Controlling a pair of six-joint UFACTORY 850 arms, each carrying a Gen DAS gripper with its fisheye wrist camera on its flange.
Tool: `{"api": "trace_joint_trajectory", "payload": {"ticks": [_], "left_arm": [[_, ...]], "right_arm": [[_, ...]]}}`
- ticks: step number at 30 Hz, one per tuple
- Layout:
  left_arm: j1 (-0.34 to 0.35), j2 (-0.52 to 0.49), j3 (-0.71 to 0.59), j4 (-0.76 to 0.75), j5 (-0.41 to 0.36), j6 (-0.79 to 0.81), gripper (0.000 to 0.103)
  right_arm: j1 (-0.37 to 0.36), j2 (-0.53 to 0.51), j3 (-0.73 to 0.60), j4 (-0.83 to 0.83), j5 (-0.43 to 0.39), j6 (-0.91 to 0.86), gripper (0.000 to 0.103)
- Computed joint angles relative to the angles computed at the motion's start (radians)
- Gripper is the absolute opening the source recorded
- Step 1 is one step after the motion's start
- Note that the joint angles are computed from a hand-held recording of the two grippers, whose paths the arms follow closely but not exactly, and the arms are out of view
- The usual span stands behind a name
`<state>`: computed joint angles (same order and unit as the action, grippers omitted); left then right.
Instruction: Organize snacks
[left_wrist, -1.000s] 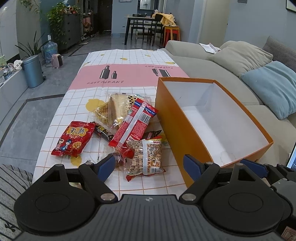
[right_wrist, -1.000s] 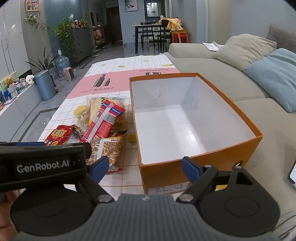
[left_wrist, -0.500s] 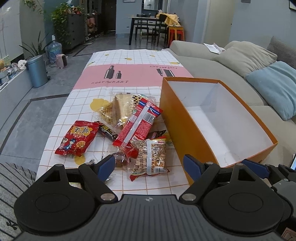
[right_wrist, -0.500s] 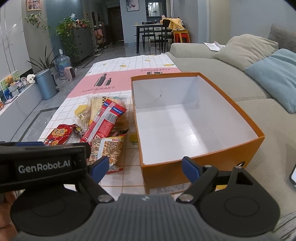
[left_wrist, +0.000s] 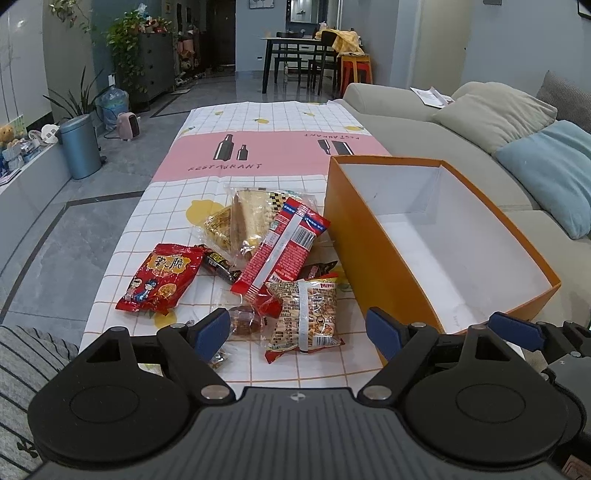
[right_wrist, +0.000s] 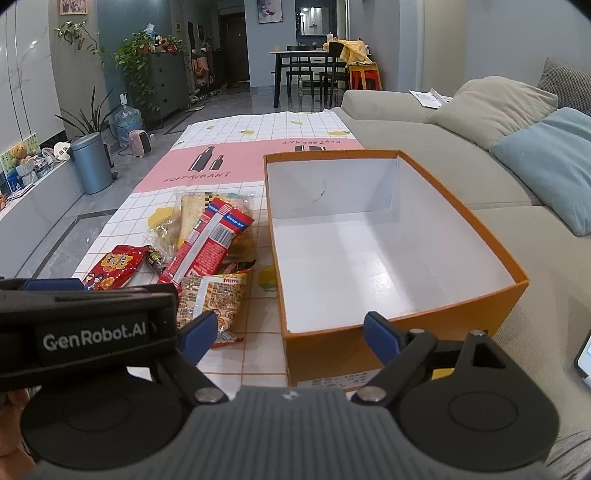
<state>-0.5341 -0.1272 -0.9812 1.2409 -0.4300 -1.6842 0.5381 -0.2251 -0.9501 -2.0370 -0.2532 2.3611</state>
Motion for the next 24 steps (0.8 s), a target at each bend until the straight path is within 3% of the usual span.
{"api": "trace_joint_trajectory", "payload": {"ticks": [18,21,24], "left_arm": [[0.007,0.002,0.001,-0.006,0.026,0.011,0.098],[0.018,0.004,-0.008,-0.049,0.045,0.059,0.098],[0.035,0.023,-0.003,-0.045,0.069,0.046,0.098]], "right_arm": [[-0.001,0.0,0.001,0.006,-0.01,-0.009,0.083],[0.009,0.007,0.01,-0.008,-0.049,0.004,0.083],[0.02,0.025,0.032,-0.132,-0.096,0.135,0.084]]}}
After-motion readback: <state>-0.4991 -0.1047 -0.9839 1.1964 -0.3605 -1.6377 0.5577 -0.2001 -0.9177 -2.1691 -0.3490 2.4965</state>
